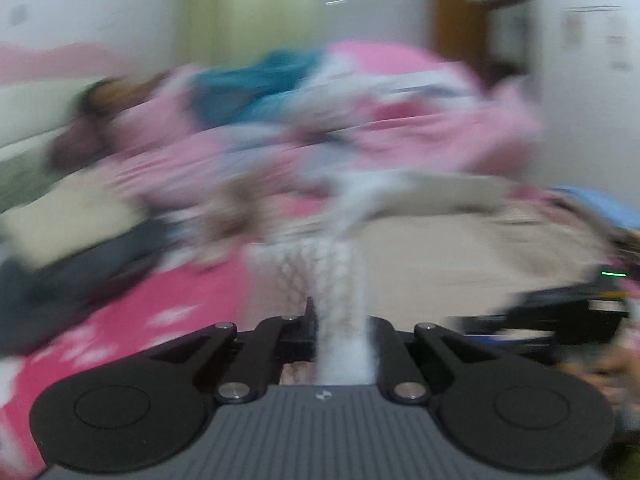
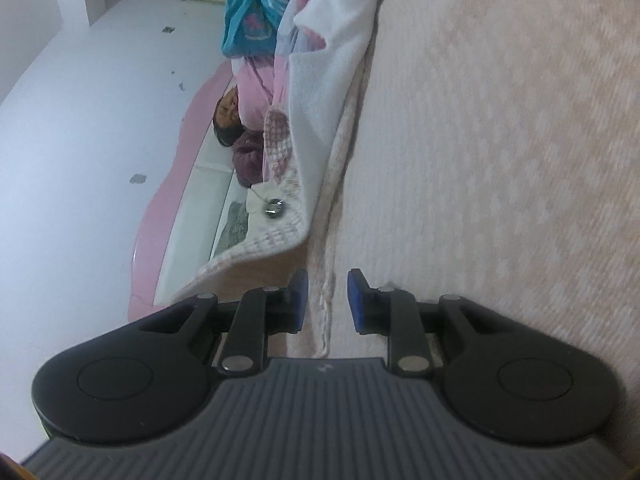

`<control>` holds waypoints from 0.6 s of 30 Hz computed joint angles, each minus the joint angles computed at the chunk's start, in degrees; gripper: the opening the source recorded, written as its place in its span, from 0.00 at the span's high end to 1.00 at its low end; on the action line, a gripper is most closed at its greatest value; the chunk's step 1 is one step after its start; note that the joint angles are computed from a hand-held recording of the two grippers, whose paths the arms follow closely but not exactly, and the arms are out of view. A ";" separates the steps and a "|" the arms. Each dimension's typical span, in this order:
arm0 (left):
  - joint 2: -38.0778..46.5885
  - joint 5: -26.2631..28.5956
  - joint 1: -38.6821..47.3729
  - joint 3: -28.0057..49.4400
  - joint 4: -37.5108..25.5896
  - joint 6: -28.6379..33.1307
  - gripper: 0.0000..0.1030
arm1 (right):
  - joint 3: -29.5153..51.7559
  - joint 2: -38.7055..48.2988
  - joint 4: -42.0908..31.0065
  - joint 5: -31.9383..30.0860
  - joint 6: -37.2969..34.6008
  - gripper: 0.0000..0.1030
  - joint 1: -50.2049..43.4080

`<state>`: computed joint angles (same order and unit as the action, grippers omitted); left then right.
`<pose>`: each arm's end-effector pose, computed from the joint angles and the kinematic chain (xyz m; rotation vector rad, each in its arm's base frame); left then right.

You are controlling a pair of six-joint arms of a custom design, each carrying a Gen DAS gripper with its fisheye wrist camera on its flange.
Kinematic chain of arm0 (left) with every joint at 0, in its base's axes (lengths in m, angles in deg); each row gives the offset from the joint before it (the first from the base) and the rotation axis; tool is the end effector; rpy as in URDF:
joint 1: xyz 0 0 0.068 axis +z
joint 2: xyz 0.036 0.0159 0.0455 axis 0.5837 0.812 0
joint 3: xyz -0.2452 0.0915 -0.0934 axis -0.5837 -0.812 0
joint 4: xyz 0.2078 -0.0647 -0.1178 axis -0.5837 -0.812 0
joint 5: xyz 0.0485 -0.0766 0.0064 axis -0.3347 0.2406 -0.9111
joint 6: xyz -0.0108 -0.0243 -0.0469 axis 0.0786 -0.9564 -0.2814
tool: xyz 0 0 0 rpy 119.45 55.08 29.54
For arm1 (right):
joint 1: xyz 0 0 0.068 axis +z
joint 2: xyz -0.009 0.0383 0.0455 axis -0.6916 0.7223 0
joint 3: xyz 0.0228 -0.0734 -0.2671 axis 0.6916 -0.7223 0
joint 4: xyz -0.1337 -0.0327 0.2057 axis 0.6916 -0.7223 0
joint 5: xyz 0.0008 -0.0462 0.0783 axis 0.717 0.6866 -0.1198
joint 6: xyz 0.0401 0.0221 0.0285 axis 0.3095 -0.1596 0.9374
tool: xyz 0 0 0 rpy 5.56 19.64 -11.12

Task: Fold clothes

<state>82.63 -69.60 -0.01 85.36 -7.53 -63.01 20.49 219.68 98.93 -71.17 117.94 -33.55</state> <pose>0.1704 -0.1058 0.1921 0.1578 2.0331 -0.1257 0.3430 0.0902 0.0355 0.2504 2.1144 1.6667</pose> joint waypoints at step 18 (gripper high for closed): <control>41.62 31.27 8.94 -11.37 51.45 -0.97 0.94 | 47.72 -1.05 -64.64 21.34 -20.64 0.41 9.26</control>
<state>124.25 -38.33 8.94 73.99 43.93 -63.98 68.21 218.63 34.29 -49.84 97.29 -24.29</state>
